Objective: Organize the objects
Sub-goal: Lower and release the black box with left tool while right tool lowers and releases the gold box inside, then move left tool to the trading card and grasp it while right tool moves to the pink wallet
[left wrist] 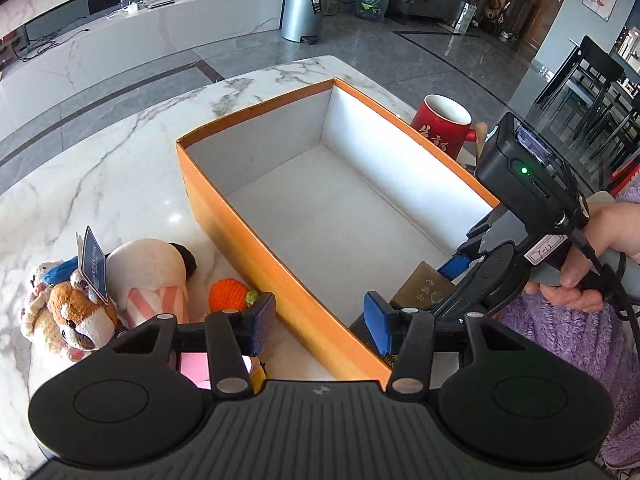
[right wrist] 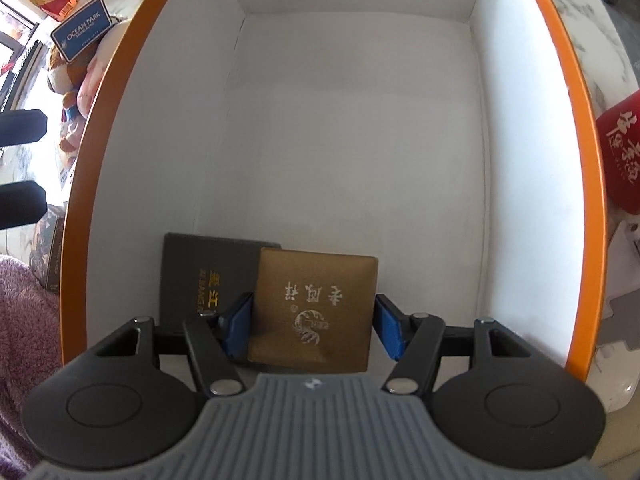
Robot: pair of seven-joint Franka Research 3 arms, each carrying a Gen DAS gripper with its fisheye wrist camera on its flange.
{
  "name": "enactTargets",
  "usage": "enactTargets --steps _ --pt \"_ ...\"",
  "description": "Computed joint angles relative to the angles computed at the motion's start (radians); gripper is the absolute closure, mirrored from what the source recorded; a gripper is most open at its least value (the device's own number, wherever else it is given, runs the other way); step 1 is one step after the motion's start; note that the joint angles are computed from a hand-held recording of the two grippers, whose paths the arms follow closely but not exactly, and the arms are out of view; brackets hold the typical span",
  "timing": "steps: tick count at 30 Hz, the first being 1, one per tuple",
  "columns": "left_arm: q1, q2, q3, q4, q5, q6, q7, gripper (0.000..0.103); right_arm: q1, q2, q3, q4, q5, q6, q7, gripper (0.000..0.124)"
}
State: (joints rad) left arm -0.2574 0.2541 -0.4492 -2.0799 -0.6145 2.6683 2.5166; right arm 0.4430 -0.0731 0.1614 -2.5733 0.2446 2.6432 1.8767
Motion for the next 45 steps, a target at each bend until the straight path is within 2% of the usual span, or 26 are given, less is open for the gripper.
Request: enactTargets --steps 2,5,6,7,9,11,14,17,21,25,27,28,30,32,35,38,45 --pt "0.001 0.005 0.001 0.003 -0.002 0.0 -0.005 0.045 -0.004 -0.004 -0.002 0.004 -0.02 -0.013 -0.008 0.057" --pt "0.001 0.01 0.007 0.004 0.009 -0.005 -0.034 0.045 -0.013 -0.014 -0.01 0.01 -0.029 -0.023 -0.027 0.045" --pt "0.002 0.011 0.008 0.005 0.013 -0.01 -0.045 0.045 -0.019 -0.02 -0.012 0.007 -0.039 -0.014 -0.017 0.045" --pt "0.004 0.013 0.007 0.006 0.01 -0.017 -0.05 0.048 -0.025 -0.025 -0.015 0.002 -0.038 0.001 -0.012 0.047" --pt "0.01 0.013 0.002 0.007 -0.004 -0.032 -0.055 0.049 -0.029 -0.028 -0.032 -0.006 0.033 0.031 -0.048 0.07" --pt "0.015 0.019 0.0 0.014 -0.019 -0.055 -0.056 0.05 -0.034 -0.022 -0.049 -0.005 0.119 0.031 -0.09 0.072" --pt "0.004 0.026 0.006 0.017 -0.004 -0.054 -0.071 0.051 -0.041 -0.013 -0.057 -0.008 0.199 0.023 -0.155 0.082" --pt "0.001 0.034 0.005 0.021 0.011 -0.055 -0.08 0.052 -0.046 -0.026 -0.055 -0.016 0.222 0.01 -0.204 0.082" --pt "0.0 0.04 0.0 0.025 0.023 -0.051 -0.089 0.053 -0.056 -0.018 -0.069 0.008 0.29 -0.074 -0.284 0.083" --pt "-0.004 0.044 0.001 0.028 0.048 -0.055 -0.107 0.056 -0.068 -0.025 -0.042 0.004 0.168 -0.022 -0.239 0.082" --pt "-0.01 0.048 0.005 0.029 0.074 -0.054 -0.124 0.062 -0.055 -0.023 -0.045 0.001 0.221 0.031 -0.281 0.084" --pt "-0.012 0.049 0.005 0.028 0.083 -0.049 -0.129 0.066 -0.046 -0.013 -0.05 0.007 0.275 0.047 -0.318 0.088" --pt "-0.014 0.047 0.003 0.022 0.1 -0.034 -0.135 0.068 -0.038 0.018 -0.049 0.028 0.328 0.058 -0.355 0.105" --pt "-0.011 0.045 -0.001 0.017 0.111 -0.026 -0.136 0.072 -0.029 0.039 -0.032 0.029 0.32 0.084 -0.342 0.108" --pt "-0.009 0.045 -0.001 0.016 0.129 -0.019 -0.146 0.079 -0.026 0.062 -0.026 0.046 0.329 0.071 -0.332 0.11" --pt "0.0 0.046 -0.01 0.017 0.124 -0.023 -0.142 0.079 -0.028 0.064 -0.027 0.049 0.385 0.033 -0.379 0.111" --pt "0.003 0.043 -0.014 0.01 0.123 -0.011 -0.148 0.079 -0.028 0.038 -0.027 0.029 0.343 0.04 -0.366 0.112"
